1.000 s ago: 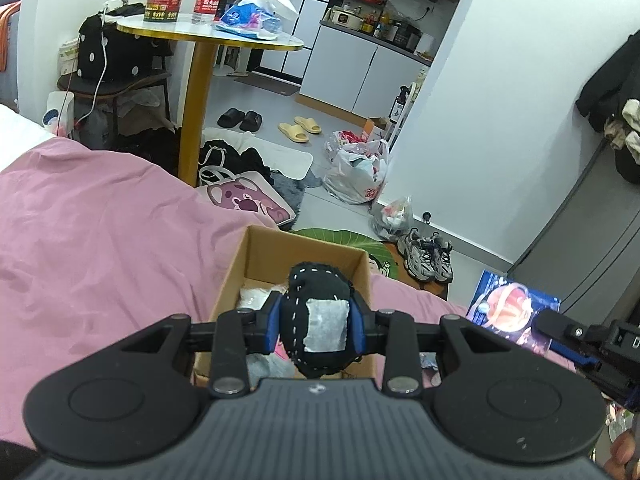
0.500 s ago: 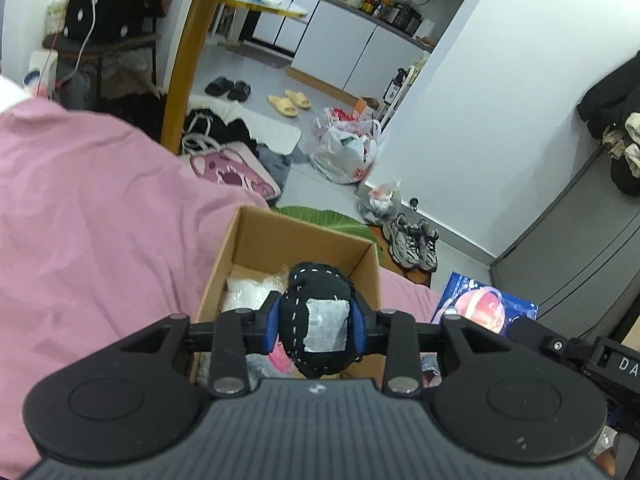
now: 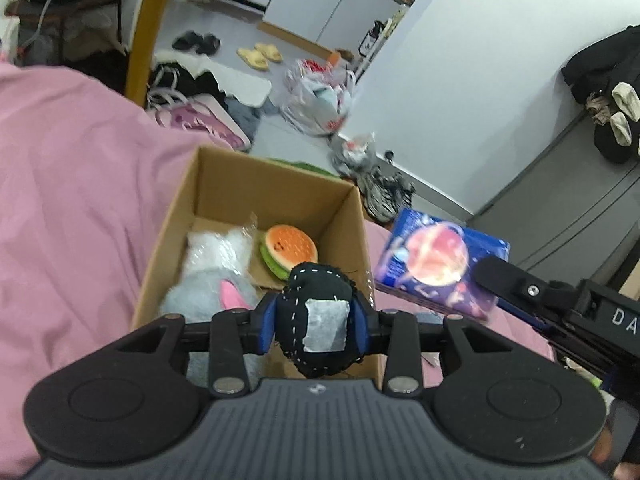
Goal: Organize soft objects
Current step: 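Lower both held items into the box and open both grippers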
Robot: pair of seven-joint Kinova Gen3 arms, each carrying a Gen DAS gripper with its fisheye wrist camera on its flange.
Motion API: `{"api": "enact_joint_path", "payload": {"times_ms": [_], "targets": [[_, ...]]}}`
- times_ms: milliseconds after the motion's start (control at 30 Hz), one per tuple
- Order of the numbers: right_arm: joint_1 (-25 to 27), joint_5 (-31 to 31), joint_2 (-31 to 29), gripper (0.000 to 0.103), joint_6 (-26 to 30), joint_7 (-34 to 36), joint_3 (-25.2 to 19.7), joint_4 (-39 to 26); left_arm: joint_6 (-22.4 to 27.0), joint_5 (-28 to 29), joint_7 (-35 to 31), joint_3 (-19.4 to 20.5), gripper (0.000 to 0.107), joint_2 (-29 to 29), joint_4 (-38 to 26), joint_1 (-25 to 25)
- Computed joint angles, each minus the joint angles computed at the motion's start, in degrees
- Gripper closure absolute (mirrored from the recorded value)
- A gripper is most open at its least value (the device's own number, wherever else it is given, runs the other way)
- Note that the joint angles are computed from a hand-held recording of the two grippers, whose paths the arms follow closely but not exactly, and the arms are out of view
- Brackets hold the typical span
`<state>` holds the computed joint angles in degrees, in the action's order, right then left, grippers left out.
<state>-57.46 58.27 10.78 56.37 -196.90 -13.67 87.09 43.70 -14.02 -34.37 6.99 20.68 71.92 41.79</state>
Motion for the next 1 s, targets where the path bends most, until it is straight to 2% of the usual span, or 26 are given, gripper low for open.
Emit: {"api": "enact_joint_path", "payload": {"times_ms": [67,133,167,333,467,567,633,767,1000], "targets": [[0.19,-0.51,0.55,0.084,-0.43,0.70,0.03,-0.57,-0.14,-0.09,0.50,-0.26,0.065,-0.01,0.21,0.03],[-0.14,-0.74,1.37,0.084,-0.11,1.81,0.22,-1.77,-0.49,0.86,0.93,-0.18,0.047,-0.13,0.52,-0.68],[-0.30,-0.86,1.67,0.084,-0.11,2.29,0.42,-2.22,-0.33,0.73,1.61,-0.47,0.046,-0.23,0.58,-0.58],[-1.10,-1.14,2.62,0.084,-0.63,2.47,1.54,-3.27,-2.51,-1.02,6.32,-1.57,0.043,-2.06,3.23,-0.42],[-1.25,-1.78,2.96,0.084,-1.38,2.63,2.04,-3.56,-1.32,-4.79,9.93,-2.21,0.043,-2.72,3.61,0.92],[-0.39,-4.35,3.21,0.076,-3.18,5.43,2.00,-4.06,-0.56,-6.72,11.67,-2.10,0.043,-3.10,3.76,1.16],[-0.38,-6.00,3.30,0.068,-3.20,6.38,2.24,-4.60,-0.15,-7.52,12.89,-2.02,0.043,-3.32,3.92,1.07],[-1.24,-5.11,1.90,0.061,-2.48,3.62,2.76,-2.85,2.23,-10.65,16.13,-2.22,0.043,-2.94,3.02,2.10],[-0.81,-4.02,-0.79,0.044,1.59,0.50,0.81,0.16,5.45,-12.79,14.58,-1.15,0.042,-1.81,0.58,3.04]]}}
